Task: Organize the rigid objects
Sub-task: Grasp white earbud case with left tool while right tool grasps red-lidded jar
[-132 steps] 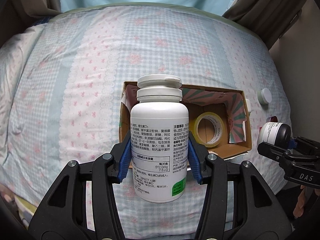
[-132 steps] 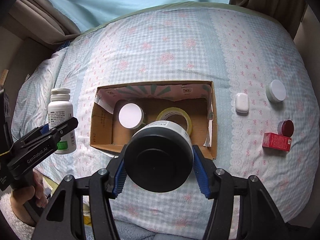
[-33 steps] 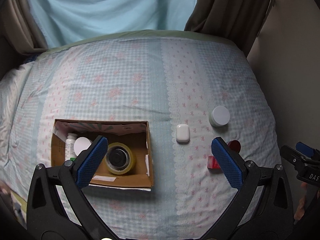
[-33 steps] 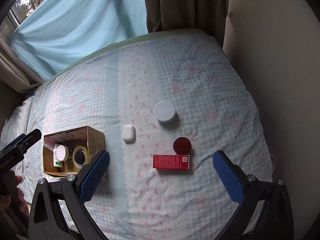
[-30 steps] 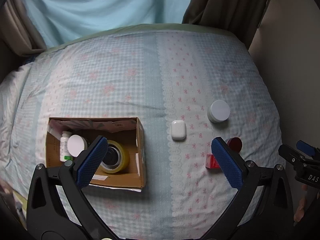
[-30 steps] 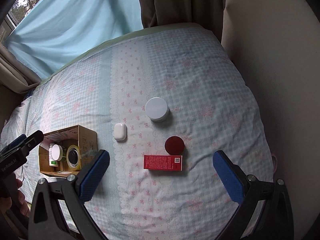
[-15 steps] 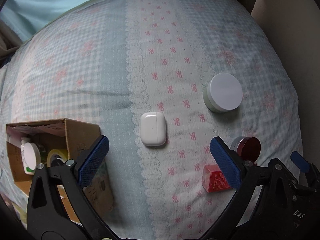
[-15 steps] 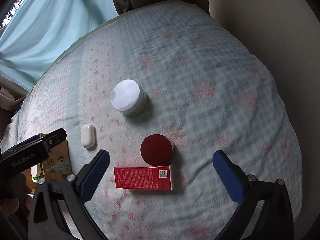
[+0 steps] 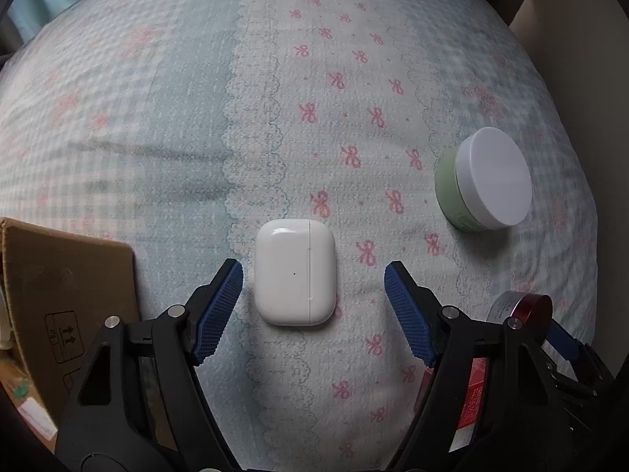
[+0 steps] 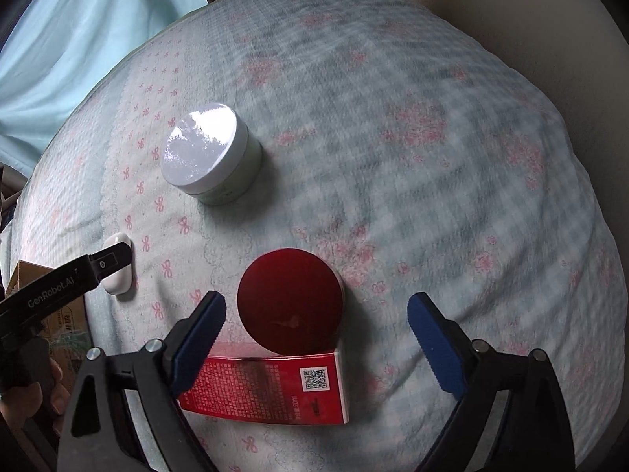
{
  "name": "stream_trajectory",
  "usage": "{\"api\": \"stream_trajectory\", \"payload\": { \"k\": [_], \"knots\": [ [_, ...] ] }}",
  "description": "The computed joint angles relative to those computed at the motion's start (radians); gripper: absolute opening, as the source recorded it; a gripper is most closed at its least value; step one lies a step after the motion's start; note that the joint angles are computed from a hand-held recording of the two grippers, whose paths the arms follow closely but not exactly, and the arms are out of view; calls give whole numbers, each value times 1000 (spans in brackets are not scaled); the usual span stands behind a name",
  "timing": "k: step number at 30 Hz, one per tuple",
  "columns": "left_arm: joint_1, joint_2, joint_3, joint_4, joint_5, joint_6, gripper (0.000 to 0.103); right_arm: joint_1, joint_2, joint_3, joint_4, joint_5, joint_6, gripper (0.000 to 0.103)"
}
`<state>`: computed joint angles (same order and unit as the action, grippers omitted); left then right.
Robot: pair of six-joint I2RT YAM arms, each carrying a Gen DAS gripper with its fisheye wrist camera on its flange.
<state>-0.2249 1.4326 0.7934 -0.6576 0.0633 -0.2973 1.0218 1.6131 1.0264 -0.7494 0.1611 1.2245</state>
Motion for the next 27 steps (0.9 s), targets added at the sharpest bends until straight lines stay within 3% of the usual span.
{"api": "stream_trajectory", "payload": {
  "k": [8, 13, 16, 18, 27],
  "knots": [
    [-8, 43, -21, 48, 18, -19, 68, -17, 65, 28, 18, 0, -43, 82],
    [-1, 55, -25, 60, 2, -4, 55, -22, 115, 75, -15, 6, -72, 67],
    [17, 52, -21, 50, 1, 11, 41, -12, 123, 94, -11, 12, -95, 52],
    [9, 45, -13, 35, -3, 16, 41, 4, 159, 145, -57, 32, -106, 51],
    [-1, 53, 17, 12, -17, 36, 41, 4, 168, 151, -40, 30, -111, 51]
  ]
}}
